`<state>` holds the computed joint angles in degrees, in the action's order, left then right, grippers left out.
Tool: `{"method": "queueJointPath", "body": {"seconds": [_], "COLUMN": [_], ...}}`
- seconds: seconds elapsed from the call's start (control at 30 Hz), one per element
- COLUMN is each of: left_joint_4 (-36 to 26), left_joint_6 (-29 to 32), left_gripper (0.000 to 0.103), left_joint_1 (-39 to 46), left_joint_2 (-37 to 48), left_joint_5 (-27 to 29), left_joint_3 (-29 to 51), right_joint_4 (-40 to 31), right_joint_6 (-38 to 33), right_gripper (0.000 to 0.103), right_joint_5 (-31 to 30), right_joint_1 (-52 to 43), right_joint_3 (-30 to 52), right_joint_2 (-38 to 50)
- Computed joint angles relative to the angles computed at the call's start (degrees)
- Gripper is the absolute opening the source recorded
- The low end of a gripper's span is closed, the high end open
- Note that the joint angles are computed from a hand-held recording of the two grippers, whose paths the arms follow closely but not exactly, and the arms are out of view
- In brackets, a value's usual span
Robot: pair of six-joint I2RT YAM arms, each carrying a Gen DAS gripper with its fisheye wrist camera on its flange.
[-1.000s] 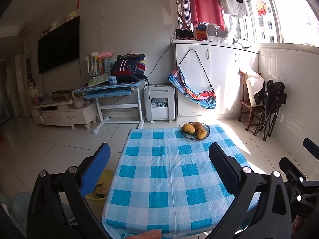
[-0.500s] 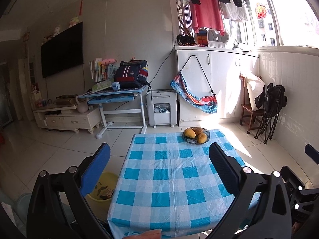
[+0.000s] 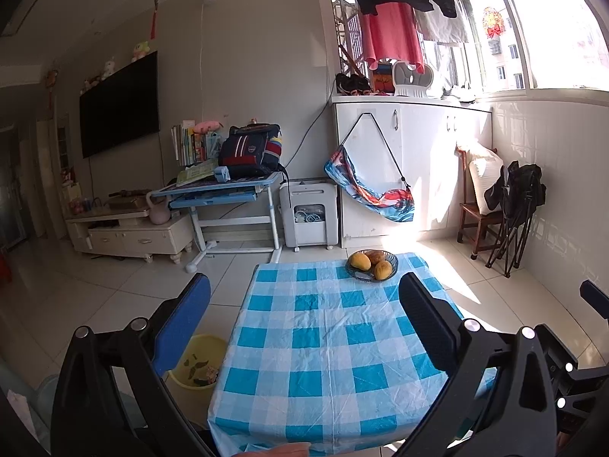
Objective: Collect trash
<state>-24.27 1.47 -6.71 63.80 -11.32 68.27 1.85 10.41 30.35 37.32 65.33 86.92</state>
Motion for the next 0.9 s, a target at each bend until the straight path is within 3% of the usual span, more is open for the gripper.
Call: {"method": "queueJointPath", "body": {"seconds": [0.67,0.9], "left_joint_4": [-0.5,0.6], "left_joint_6": [-0.1,-0.8], "left_gripper": [0.096,0.096], "left_joint_1": [-1.0,1.9], "left_joint_2": [-0.5,-1.2], "left_joint_5": [-1.1,3.6], "left_joint_3": [0.3,-0.9], "right_joint_4": [-0.4,-1.0], "right_joint_6": [0.3,0.1], "right_gripper": [0.095,0.095], "right_joint_5": [0.6,0.0], "right_joint_1": [0.5,0.7], "right_joint_3": [-0.2,1.1], "right_joint_2": [-0.6,0.3]}}
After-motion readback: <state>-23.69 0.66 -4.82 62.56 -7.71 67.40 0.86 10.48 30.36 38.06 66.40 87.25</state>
